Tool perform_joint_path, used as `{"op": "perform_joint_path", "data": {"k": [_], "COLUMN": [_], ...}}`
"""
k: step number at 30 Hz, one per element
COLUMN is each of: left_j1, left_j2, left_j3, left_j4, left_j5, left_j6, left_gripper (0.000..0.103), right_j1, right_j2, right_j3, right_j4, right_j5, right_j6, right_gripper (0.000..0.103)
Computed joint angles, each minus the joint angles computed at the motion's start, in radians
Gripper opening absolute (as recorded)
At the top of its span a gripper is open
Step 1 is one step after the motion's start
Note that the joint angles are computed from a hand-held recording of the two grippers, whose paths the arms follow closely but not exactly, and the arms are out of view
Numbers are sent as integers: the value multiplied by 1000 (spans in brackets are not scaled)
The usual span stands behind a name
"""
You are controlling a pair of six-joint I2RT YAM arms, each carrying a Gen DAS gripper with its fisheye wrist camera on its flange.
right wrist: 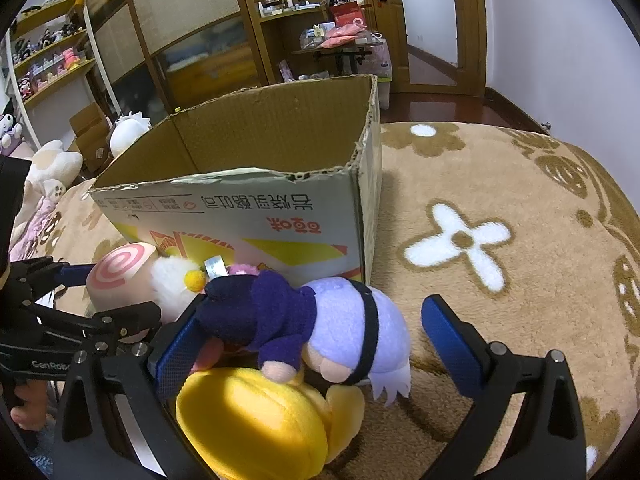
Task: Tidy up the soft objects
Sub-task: 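Lower the left tool onto the pink-swirl cake plush while the right tool lowers onto the purple-haired doll, then close the left tool on the cake plush while the right tool grips the purple-haired doll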
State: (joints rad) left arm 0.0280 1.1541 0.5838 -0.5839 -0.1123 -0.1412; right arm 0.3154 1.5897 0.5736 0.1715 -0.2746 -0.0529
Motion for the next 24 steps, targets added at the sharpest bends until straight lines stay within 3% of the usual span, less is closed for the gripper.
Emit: {"op": "perform_joint_path", "data": {"k": [3, 7, 21, 24], "left_j1": [8, 14, -49, -40], "left_j2": [2, -22, -161, -184], "left_j3": [-3, -15, -36, -34], "left_j4": [3, 6, -43, -54], "left_j5": [8, 15, -23, 15], "left_j6": [10, 11, -44, -49], "left_gripper": [65, 57, 51, 47], "right_j1": [3, 13, 23, 14], "right_j2": [-7, -23, -79, -91], "right_j3": [-2, -11, -39, -41], "right_j4": [-3, -1, -7, -14], "right_j5": [-7, 0, 15, 0], "right_j6": [-4, -16, -26, -35], "right_gripper": [101, 93, 77, 74]}}
